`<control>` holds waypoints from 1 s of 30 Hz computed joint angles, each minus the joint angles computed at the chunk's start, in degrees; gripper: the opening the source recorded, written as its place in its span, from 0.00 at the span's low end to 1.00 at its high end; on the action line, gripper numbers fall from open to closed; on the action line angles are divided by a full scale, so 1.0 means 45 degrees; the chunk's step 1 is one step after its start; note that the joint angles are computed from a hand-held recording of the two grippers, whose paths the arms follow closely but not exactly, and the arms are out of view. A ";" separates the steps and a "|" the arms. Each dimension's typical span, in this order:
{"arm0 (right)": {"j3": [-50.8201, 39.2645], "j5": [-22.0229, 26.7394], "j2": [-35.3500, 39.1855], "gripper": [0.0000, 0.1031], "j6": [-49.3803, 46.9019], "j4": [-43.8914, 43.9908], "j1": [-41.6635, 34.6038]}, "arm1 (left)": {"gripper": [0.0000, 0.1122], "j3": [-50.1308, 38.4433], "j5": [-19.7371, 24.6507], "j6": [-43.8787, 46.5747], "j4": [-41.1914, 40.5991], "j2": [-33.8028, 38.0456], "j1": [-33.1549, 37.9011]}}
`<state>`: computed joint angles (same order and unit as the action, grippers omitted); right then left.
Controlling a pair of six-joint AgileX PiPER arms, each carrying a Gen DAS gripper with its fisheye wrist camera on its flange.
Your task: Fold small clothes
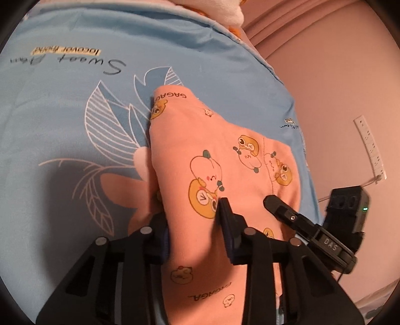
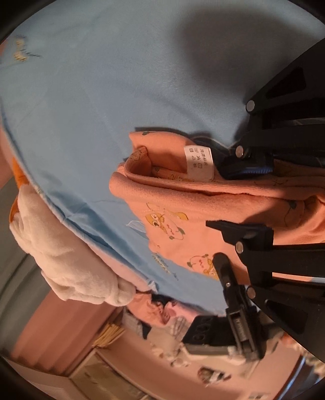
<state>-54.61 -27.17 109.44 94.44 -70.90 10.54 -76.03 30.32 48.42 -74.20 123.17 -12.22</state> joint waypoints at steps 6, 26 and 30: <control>0.0538 0.1336 -0.1140 0.25 -0.1741 0.1472 0.0866 | 0.24 0.0619 -0.0706 -0.0318 0.0690 -0.0862 -0.0380; 0.3315 0.2911 -0.4784 0.25 -0.4153 0.3954 0.3146 | 0.24 0.5413 -0.2554 0.0396 0.0544 -0.5171 -0.1415; 0.4199 0.3107 -0.5733 0.25 -0.5195 0.5394 0.3742 | 0.24 0.6276 -0.2753 0.0225 0.0503 -0.6041 -0.1667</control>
<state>-35.71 -13.19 83.64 71.06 -46.62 27.38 -47.79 17.93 49.43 -71.93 95.98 -19.73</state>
